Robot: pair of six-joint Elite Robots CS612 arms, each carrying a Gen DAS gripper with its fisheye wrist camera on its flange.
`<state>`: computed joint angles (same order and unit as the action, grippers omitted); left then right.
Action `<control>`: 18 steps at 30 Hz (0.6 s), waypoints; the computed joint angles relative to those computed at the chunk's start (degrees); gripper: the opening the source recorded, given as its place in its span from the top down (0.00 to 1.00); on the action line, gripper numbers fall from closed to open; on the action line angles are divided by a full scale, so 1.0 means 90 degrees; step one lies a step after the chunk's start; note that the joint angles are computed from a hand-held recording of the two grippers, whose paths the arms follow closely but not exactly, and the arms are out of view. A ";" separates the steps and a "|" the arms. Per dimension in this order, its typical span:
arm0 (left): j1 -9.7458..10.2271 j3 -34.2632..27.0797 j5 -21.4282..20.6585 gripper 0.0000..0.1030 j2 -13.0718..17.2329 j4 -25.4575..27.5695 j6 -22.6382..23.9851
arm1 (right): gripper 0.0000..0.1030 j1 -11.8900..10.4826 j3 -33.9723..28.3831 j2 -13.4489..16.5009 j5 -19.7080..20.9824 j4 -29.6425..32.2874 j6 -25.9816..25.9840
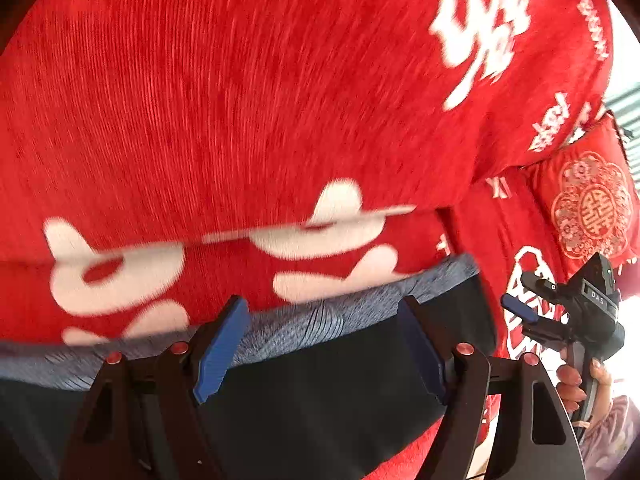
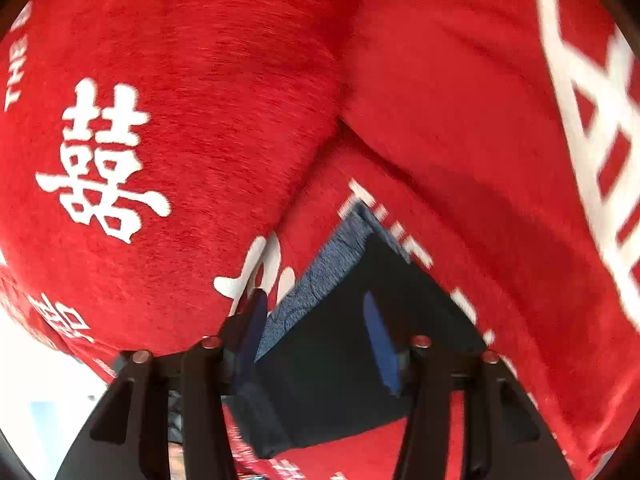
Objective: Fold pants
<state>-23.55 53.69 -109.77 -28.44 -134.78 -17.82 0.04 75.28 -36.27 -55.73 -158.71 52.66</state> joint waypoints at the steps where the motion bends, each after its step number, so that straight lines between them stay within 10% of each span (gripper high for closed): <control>1: -0.0001 0.0081 0.0078 0.24 -0.0062 -0.0024 0.0081 | 0.46 0.0026 0.0067 -0.0085 -0.0104 -0.0011 -0.0147; 9: -0.0072 0.1123 0.0977 0.24 -0.0608 0.0437 0.0339 | 0.47 0.0183 0.1242 -0.0687 -0.0887 0.0063 0.0604; 12: -0.0108 0.1387 0.1087 0.24 -0.0697 0.0584 0.0211 | 0.95 0.0169 0.1339 -0.0473 -0.0644 -0.0597 0.1174; 18: -0.0139 0.1690 0.1441 0.24 -0.0804 0.0575 0.0034 | 0.95 0.0207 0.0900 -0.0401 -0.0852 -0.0120 0.0265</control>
